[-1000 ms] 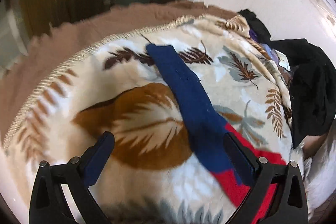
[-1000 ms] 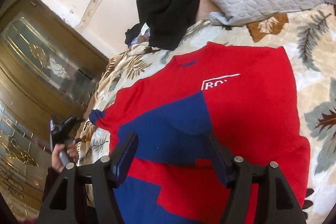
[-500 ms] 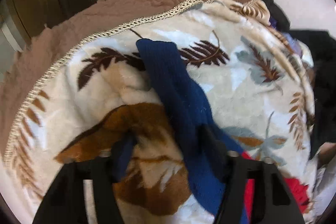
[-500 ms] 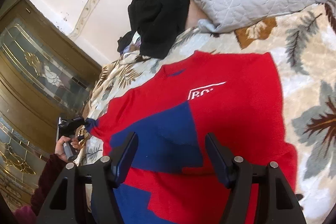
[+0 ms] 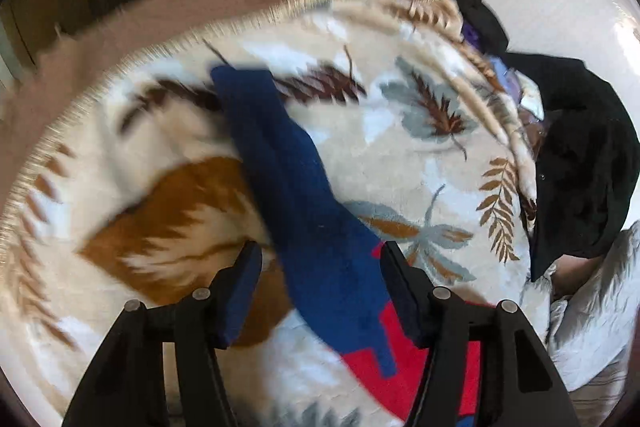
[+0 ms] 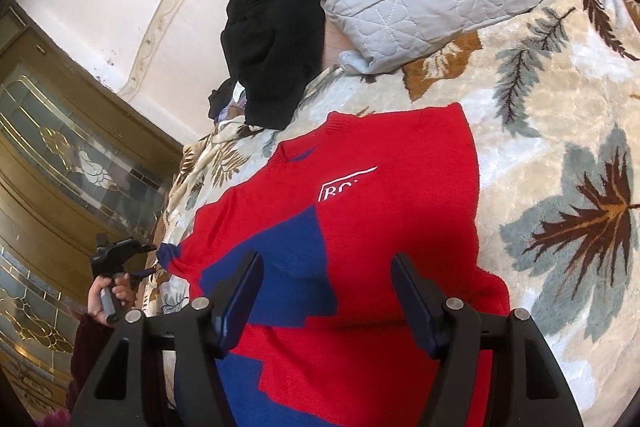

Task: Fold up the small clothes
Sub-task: 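Grasp the other blue sleeve with the left gripper and fold it across the body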

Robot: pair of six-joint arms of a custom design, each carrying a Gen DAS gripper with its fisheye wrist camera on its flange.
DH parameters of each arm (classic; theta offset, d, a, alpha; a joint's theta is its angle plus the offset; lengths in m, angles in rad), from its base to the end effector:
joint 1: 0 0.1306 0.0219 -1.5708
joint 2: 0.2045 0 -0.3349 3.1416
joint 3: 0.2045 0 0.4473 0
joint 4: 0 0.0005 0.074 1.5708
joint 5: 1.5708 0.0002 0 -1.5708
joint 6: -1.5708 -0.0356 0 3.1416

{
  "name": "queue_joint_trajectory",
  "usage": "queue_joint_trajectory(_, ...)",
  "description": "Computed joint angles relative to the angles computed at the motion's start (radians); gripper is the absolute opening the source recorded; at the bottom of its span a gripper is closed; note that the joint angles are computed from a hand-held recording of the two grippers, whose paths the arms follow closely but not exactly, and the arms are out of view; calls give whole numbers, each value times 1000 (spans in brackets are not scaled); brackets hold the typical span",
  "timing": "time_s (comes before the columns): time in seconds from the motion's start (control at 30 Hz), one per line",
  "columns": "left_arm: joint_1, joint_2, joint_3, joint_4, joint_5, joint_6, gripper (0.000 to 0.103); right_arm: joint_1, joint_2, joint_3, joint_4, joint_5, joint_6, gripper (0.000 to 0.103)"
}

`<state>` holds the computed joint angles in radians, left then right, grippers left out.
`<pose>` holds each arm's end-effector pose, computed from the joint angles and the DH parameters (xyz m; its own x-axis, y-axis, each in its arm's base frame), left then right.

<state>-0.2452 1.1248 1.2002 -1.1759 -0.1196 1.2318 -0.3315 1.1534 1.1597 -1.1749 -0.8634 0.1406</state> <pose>0.4250 -0.1025 0.3919 -0.4654 -0.8488 -0.2510 -0.7528 0.5287 -0.3920 0.4212 -0.1169 0.3713 -0.8517 0.1969 -0.4856 -0.1910 0.7463 0.6376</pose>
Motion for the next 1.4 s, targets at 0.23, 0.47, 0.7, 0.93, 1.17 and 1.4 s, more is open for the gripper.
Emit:
queue_joint_trajectory(0.23, 13, -23, -75, 150, 2, 8, 18, -16, 3, 0, 15, 16, 6, 70)
queue_joint_trajectory(0.47, -70, -30, 4, 154, -134, -115, 14, -53, 15, 8, 39, 1, -23, 70)
queue_joint_trajectory(0.7, -271, 128, 285, 72, -155, -317, 14, -95, -4, 8, 65, -41, -66, 70)
queue_joint_trajectory(0.93, -493, 436, 628, -17, -24, -517, 20, -135, 8, 25, 65, -72, -97, 70)
queue_joint_trajectory(1.17, -563, 356, 523, 83, -132, -481, 69, -105, 59, 57, -17, -87, -94, 77)
queue_joint_trajectory(1.4, -520, 279, 369, -24, -333, -349, 70, 0, 129, 78, -22, -110, -148, 77)
